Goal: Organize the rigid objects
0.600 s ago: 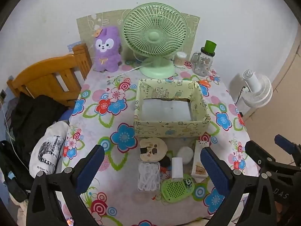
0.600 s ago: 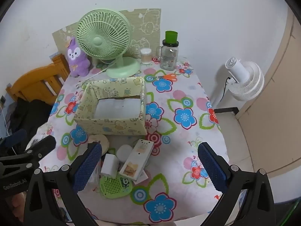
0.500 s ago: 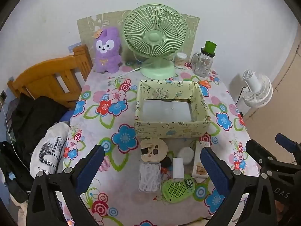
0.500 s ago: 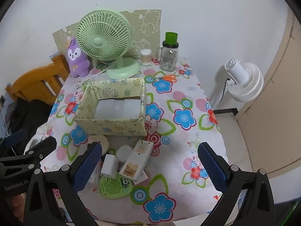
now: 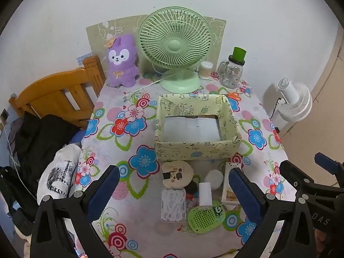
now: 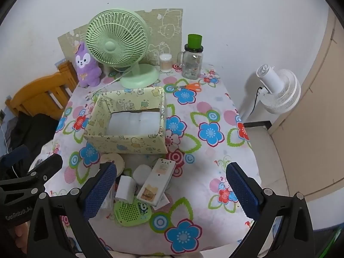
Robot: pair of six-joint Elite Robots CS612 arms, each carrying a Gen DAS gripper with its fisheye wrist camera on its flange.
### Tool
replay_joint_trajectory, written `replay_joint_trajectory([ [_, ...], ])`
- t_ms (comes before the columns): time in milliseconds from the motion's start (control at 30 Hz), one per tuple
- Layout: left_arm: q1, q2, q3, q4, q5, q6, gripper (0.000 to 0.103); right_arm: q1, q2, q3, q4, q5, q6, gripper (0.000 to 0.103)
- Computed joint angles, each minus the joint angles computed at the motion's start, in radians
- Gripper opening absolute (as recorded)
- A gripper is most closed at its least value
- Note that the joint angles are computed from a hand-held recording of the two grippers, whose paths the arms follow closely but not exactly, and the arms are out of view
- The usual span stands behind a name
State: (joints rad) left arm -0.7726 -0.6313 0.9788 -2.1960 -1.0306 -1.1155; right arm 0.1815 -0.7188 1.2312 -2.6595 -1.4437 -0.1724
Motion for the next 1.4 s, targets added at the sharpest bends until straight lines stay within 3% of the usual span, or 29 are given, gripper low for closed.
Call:
replay_joint_trajectory([
  [1400,0.007,0.008,-0.025,0.038,-0.028,-0.003,0.097,0.002,0.002,-0.007,0.004,0.011,0.004,0.103],
])
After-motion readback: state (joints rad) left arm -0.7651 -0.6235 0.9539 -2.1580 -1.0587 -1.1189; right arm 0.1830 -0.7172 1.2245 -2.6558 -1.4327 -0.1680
